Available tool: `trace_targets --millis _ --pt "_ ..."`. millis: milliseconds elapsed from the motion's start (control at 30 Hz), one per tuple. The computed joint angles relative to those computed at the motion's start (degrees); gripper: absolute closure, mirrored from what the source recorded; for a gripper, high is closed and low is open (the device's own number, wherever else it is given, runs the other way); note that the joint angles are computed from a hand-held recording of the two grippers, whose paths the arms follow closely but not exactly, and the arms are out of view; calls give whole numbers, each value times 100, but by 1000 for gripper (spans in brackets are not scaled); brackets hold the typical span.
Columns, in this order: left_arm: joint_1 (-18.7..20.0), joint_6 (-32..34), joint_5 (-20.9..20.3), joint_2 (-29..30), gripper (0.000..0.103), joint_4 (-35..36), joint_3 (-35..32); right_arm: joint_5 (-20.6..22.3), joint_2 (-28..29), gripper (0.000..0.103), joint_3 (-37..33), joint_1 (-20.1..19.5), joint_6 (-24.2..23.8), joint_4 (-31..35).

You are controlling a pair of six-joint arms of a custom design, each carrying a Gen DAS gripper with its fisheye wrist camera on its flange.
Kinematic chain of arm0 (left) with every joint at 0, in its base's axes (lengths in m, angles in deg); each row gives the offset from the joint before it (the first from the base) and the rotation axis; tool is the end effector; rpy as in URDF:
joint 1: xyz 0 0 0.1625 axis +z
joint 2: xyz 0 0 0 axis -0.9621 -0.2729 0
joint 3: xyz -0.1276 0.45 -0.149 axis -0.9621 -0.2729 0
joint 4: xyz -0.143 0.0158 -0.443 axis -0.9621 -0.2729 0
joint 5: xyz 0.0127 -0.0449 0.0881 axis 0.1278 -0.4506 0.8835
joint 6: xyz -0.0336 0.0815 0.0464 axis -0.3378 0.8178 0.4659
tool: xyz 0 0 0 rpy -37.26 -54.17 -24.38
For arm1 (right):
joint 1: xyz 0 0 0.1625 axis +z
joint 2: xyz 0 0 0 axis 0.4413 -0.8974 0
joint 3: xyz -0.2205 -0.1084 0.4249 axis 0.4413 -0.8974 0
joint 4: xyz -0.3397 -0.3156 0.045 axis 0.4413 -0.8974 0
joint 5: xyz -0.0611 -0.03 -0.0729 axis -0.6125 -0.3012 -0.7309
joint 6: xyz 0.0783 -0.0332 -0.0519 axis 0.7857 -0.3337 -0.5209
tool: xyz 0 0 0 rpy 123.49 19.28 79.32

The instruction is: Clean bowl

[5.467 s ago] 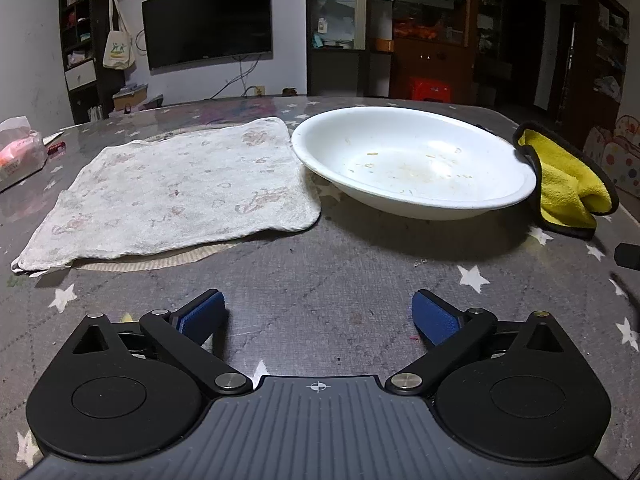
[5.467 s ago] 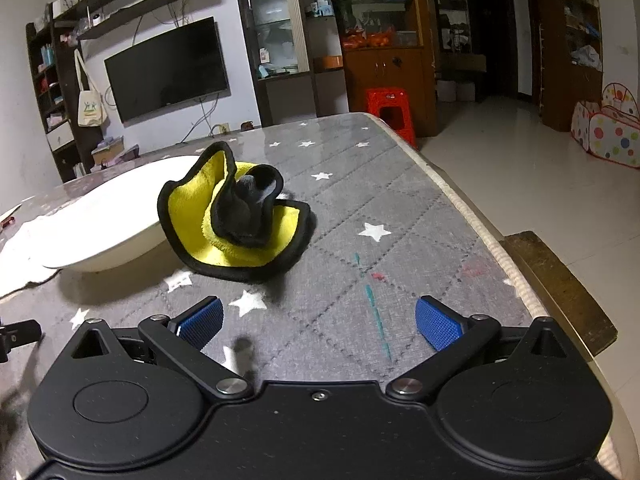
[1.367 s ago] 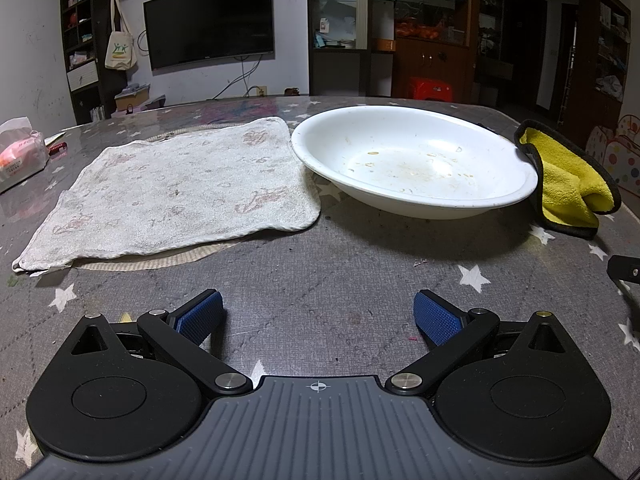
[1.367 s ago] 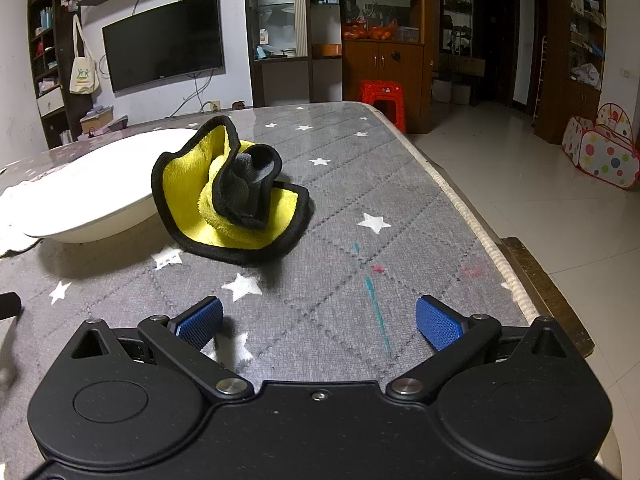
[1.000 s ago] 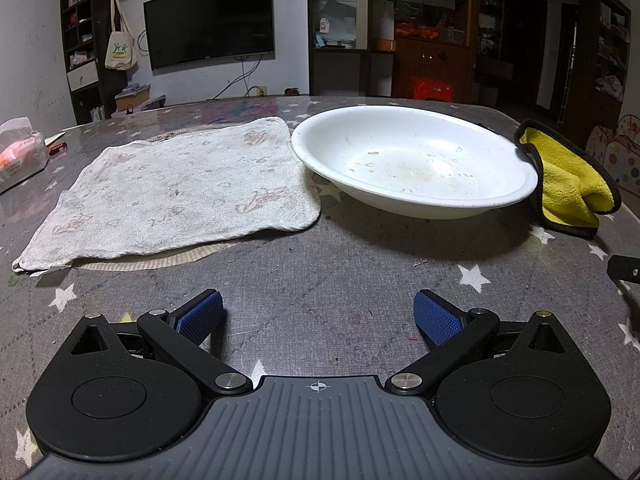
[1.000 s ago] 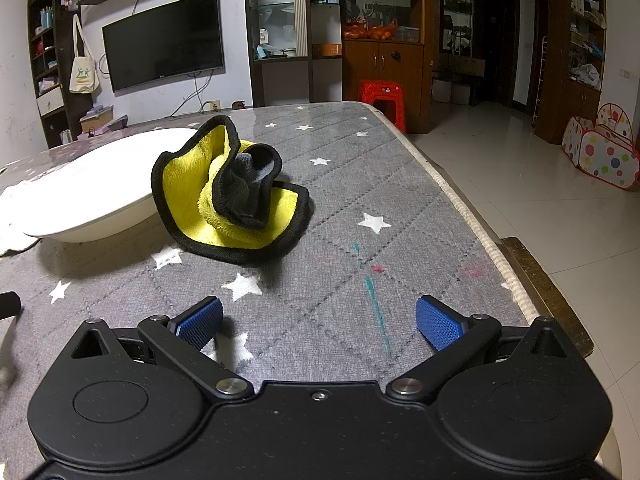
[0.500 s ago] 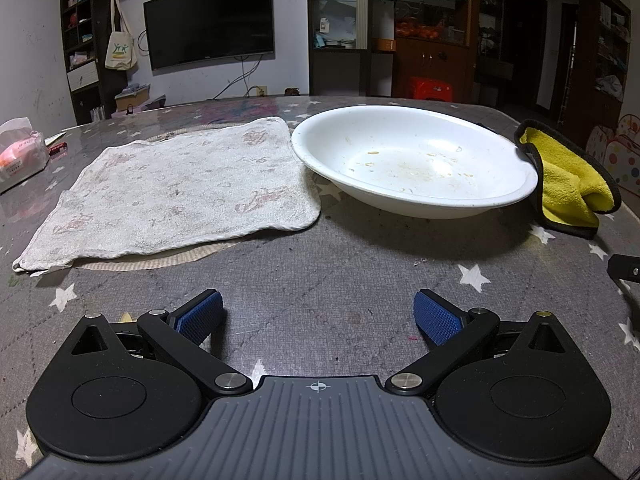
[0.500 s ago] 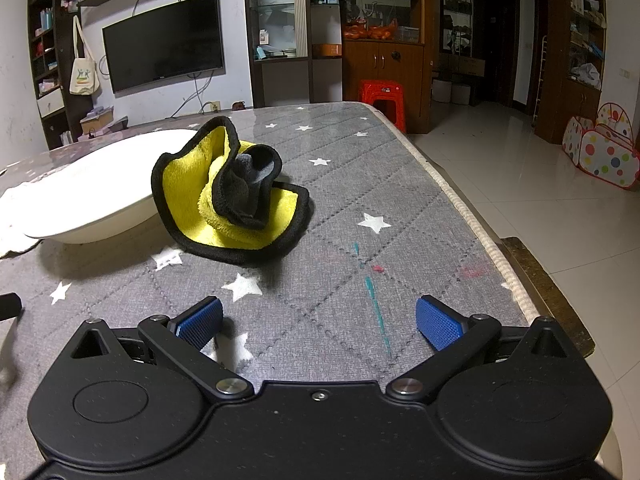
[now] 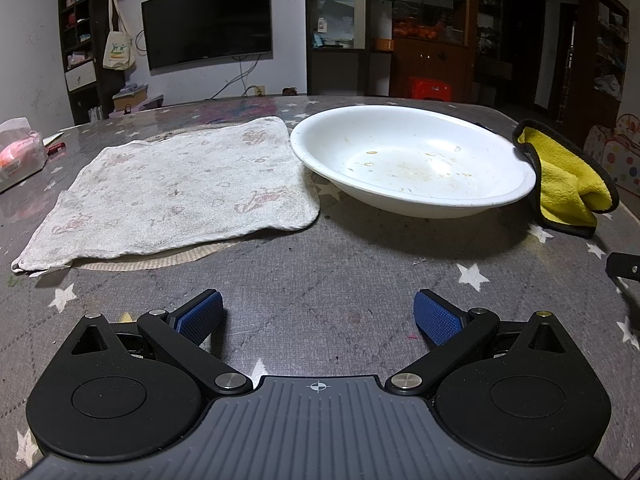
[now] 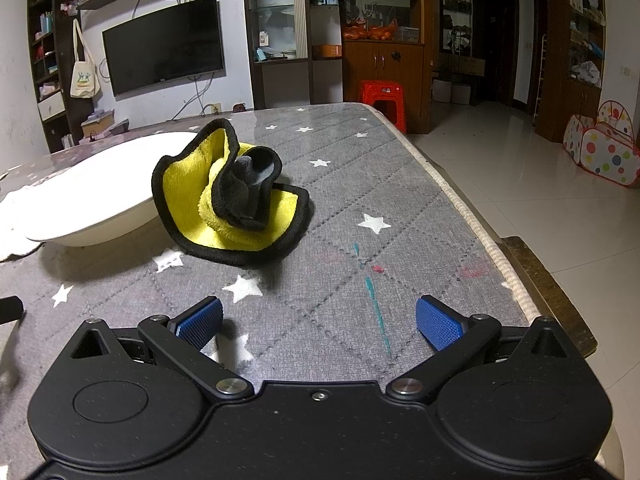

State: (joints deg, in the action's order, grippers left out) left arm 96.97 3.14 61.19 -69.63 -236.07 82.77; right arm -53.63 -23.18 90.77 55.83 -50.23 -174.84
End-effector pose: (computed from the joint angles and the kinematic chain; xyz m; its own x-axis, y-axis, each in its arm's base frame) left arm -0.2225 -0.3376 0.0359 -0.6921 -0.0805 -0.7173 0.5436 0.5957 -0.5913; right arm 0.0531 -0.4145 0.2950 -0.7424 -0.0788 0.6653 -0.5733 0.5886 -0.5701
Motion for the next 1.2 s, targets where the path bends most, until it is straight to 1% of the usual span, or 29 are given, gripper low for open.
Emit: trace_targets --millis 400,933,1200 --pt "-14 -109 6 -11 0 123 -19 24 39 0 -15 -7 19 -19" --pt "-12 -133 23 1 0 167 -40 248 -82 0 6 -127 100 90" --pt "-16 -152 29 -2 0 187 -41 295 -114 0 20 -155 111 108"
